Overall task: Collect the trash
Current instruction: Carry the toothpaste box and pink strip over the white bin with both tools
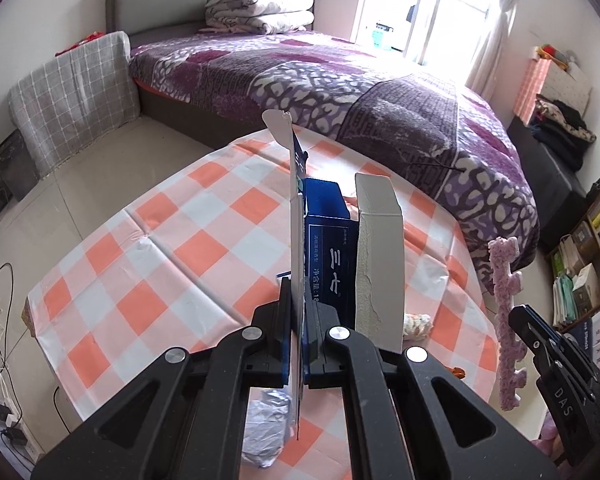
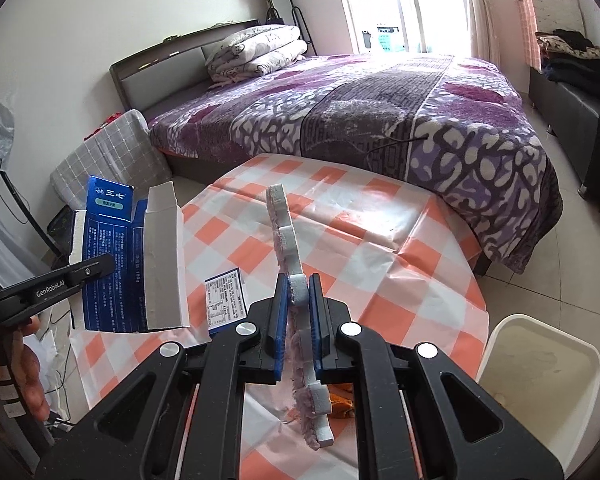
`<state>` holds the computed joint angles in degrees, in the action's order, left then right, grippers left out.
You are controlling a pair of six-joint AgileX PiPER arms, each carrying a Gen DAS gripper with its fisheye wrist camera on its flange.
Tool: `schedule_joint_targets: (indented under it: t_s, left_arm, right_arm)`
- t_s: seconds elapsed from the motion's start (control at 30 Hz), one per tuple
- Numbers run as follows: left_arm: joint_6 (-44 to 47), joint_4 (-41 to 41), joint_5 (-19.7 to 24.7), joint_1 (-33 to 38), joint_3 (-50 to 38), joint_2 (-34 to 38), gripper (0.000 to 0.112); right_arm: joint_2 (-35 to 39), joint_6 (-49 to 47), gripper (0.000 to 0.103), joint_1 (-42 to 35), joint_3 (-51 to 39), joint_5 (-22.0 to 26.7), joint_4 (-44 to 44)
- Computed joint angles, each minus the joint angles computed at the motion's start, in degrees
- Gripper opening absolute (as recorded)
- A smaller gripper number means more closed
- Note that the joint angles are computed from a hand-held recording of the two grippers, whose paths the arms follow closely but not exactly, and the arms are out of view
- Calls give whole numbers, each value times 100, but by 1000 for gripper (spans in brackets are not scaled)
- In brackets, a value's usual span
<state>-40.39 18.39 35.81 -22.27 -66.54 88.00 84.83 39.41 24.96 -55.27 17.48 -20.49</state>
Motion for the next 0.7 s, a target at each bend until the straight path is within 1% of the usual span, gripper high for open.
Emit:
schedule_joint_targets:
  t_s: [0.13,0.3,0.47,0.6,0.7]
  left_arm:
    - [-227,184,38,-312,-152,133,4]
    - [-454,369,115,-689,-383,323,4]
    - [-659,547,202,-1074,-653,494,4]
    - [-800,672,284,-1378,-885,639,4]
    - [-874,761,350,-1612,-1064,752,4]
  right_arm:
    - [-194,-64,10,-171,147,11,19]
    - [-437,-393,10,-473,324,21,318]
    - [-707,-859,10,-866,506,24,733]
    - [-967,-1107,10,-1150,668,76,905]
    - [-1102,-1524,10,-1447,757,122,1274]
